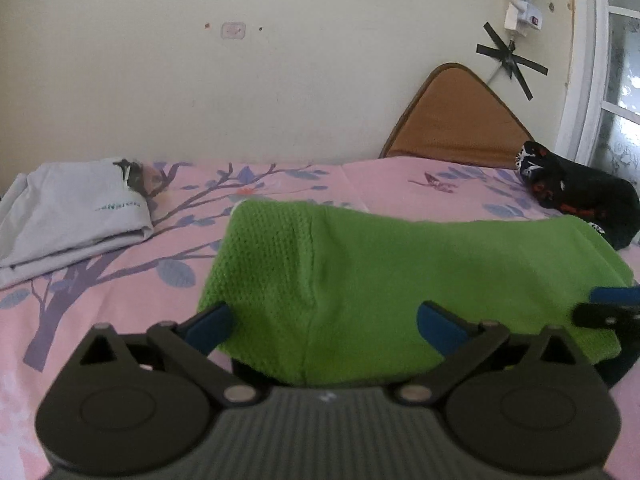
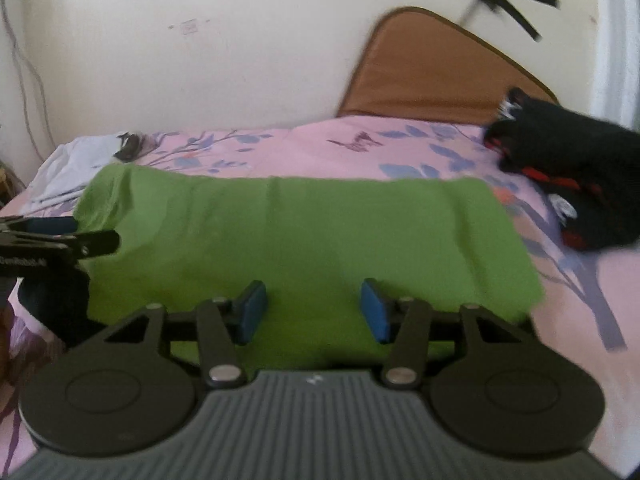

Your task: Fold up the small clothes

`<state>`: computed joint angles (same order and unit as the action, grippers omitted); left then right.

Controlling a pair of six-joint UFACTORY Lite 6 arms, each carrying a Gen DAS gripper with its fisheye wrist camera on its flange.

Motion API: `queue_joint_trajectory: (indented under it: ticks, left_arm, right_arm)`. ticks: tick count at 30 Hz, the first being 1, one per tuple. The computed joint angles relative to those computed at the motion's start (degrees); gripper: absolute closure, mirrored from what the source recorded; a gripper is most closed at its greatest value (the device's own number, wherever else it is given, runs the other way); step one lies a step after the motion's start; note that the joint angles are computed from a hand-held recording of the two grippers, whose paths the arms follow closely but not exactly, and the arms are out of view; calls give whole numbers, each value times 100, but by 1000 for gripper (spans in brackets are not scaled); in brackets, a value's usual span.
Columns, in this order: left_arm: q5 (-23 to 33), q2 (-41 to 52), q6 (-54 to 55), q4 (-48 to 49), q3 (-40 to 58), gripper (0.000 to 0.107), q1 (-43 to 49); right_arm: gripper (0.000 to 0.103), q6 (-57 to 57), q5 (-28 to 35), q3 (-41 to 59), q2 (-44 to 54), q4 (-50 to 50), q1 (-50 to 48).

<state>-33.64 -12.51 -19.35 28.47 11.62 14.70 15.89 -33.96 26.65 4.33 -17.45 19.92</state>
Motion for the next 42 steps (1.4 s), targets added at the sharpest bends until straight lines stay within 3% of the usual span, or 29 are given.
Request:
queue_joint_trajectory:
  ticks: [3, 7, 9, 13, 17, 19, 22, 23, 25, 27, 30, 32, 35, 37, 42]
  left_arm:
    - [-56, -73, -187, 220, -55, 4, 100]
    - [-224, -94, -343, 433, -98, 4, 244]
    - [-191, -122, -484, 557, -94, 4, 284]
    - [-113, -40, -732, 781, -1, 4, 359]
    - [-86, 56, -825, 883, 73, 6, 382]
    - [-53, 58, -663, 688, 66, 11, 297]
    - [31, 10, -236, 130, 27, 21, 97]
    - [-21, -22, -215, 126, -13, 25, 128]
    - [-281, -96, -478, 565, -118, 43, 386]
    - [-720, -61, -1133, 1588, -142, 48, 918]
    - [-1519, 171, -2093, 2899, -21, 46, 1935]
    - [-2013, 493, -2898, 3784, 247, 46, 2757]
    - [-2612, 822, -3613, 4762, 572, 45, 3946]
    - [-2854, 900, -3784, 5209, 720, 43, 4643]
    - [-3338, 1231, -3941, 5924, 1051, 32, 5836]
  right_arm:
    - [46, 894, 163, -460, -762, -1013, -658]
    - [34, 2582, -470, -1003, -1801, -2897, -2341]
    - [34, 3349, -802, -742, -1507, -3611, -3158]
    - [35, 4119, -1020, 28, -285, -4268, -3647]
    - [48, 4924, -1237, 586, 680, -4874, -3630]
    - [50, 4808, -1368, 572, 760, -4718, -3454]
    - [73, 4904, -1292, 833, 1016, -4579, -3044]
    - [75, 5154, -1196, 945, 1076, -4627, -2912]
    - [78, 5869, -1288, 1078, 977, -5059, -2965]
    - [79, 6263, -1788, 980, 610, -5329, -3049]
    - [79, 6582, -1793, 715, -466, -5442, -2520]
    - [80, 6690, -1445, 717, -1070, -5394, -1785]
    - [81, 6829, -869, 1129, -1218, -5380, -611]
    - [81, 6651, -359, 1615, -811, -5146, 308]
    - [83, 6641, 407, 3510, 1434, -4998, 1830]
